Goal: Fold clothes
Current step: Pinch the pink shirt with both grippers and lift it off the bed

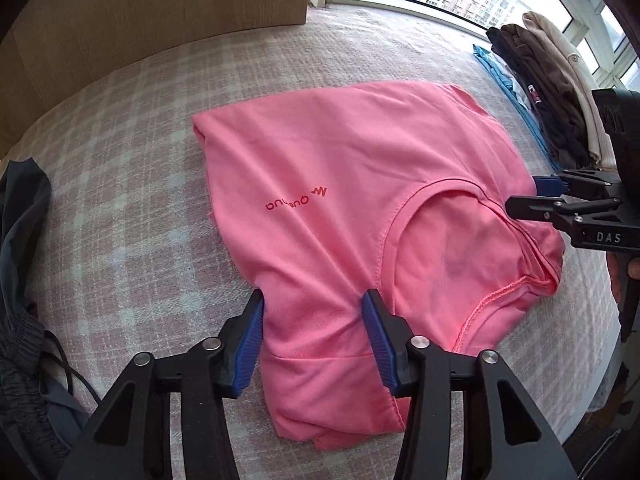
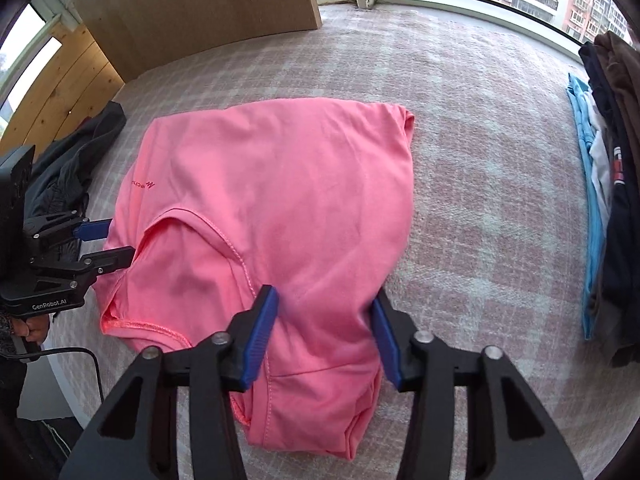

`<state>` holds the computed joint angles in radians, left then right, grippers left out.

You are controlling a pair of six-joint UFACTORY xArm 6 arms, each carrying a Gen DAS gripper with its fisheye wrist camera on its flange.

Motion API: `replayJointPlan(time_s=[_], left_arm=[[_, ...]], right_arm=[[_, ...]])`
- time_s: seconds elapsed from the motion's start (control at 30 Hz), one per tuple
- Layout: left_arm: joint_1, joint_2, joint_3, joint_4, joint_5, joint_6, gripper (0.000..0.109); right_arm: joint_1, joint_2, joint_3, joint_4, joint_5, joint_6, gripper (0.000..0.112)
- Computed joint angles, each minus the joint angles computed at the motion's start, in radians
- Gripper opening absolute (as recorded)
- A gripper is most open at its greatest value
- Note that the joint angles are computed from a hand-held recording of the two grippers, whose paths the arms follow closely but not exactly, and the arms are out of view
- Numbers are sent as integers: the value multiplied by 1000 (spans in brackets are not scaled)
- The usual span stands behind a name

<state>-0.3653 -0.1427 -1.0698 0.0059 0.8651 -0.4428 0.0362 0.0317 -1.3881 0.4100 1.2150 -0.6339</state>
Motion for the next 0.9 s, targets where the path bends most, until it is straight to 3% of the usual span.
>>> replayJointPlan(time_s=[0.03, 0.1, 0.17, 0.3, 0.37, 0.53, 0.7, 0.9], left_arm=[[0, -2, 3, -8, -6, 12, 33], [1, -4, 8, -36, -18, 42, 17], [4, -5, 14, -71, -35, 60, 14], [19, -25, 52, -207, -93, 116, 12], [33, -40, 82, -363, -142, 196, 12], [-47, -34, 110, -522, -266, 254, 12], [-59, -13, 49, -514, -286, 234, 12], [-103, -75, -4, -391, -271, 194, 12]], right_arm=[[-10, 16, -22, 23, 37, -7, 13], [-27, 42, -53, 63, 94, -17, 13], [-50, 75, -93, 110, 156, -10, 13], [-113, 161, -161, 287, 322, 58, 13], [-115, 168, -150, 339, 350, 63, 13], [-103, 163, -123, 414, 381, 66, 13], [-107, 142, -125, 446, 372, 98, 13], [-178, 10, -101, 481, 380, 94, 13]])
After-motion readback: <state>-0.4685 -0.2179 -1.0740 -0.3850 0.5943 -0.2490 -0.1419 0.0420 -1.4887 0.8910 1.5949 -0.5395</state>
